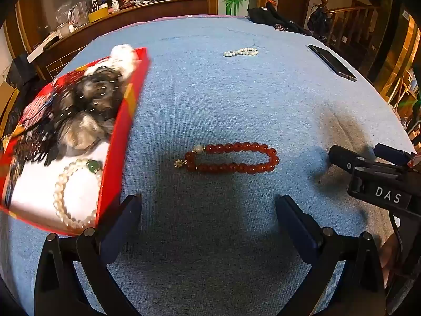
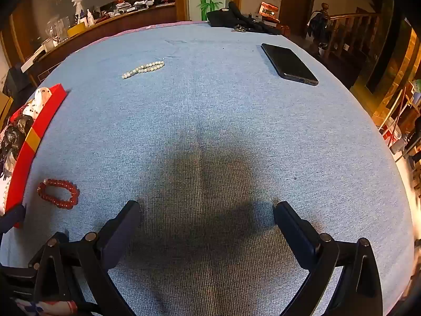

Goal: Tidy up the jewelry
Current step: 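Tip the red gift box to pour its jewelry onto the table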

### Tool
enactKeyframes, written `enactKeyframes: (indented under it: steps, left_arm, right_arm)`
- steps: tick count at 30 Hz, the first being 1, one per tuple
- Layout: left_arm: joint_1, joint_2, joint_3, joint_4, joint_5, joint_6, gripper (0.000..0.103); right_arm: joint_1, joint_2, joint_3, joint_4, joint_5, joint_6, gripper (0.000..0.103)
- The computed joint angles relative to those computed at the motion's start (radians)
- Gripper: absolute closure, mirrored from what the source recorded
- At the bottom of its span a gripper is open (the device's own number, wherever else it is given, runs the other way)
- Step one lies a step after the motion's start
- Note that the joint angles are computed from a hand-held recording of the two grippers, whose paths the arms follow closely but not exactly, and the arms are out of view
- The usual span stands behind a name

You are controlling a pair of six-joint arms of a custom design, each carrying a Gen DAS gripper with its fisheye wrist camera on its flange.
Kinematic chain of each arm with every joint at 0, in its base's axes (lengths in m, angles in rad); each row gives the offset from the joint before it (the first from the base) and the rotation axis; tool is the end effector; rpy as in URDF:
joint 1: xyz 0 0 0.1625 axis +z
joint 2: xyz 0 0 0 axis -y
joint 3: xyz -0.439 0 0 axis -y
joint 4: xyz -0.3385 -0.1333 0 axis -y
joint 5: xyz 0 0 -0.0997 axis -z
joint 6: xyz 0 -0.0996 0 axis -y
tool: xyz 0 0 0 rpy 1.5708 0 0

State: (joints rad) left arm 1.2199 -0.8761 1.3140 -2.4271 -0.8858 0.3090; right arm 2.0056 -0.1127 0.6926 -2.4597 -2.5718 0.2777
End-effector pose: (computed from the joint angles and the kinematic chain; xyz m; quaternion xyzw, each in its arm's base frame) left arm -0.0597 -0.7342 0.3263 0.2325 0.8943 -0.2025 0.3243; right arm 0.3948 -0.7326 0.0055 -0.0056 -0.8700 0.2919 0.3973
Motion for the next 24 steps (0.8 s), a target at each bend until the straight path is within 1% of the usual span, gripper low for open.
enactKeyframes:
  steps: [3,5,6,12,24]
  left_arm:
    - [0.003,-0.010,0.000,0.009,-0.008,0.005,0.000]
    - [0.010,-0.037,0.033,-0.020,-0.025,0.025,0.000]
    - [0.012,-0.029,0.018,-0.001,-0.017,0.019,0.000]
    - [-0.001,-0.019,0.022,-0.003,0.002,0.007,0.000]
    - [0.000,-0.007,0.007,0.001,0.002,0.005,0.000]
  right_arm:
    - [0.000,0.001,0.001,-0.009,0.000,-0.005,0.000]
    - [0.000,0.000,0.002,-0.009,0.002,-0.004,0.000]
    - [0.000,0.000,0.003,-0.010,0.002,-0.004,0.000]
    - [0.000,0.000,0.004,-0.011,0.003,-0.003,0.000]
    - [0.001,-0.001,0.007,-0.012,0.003,-0.002,0.000]
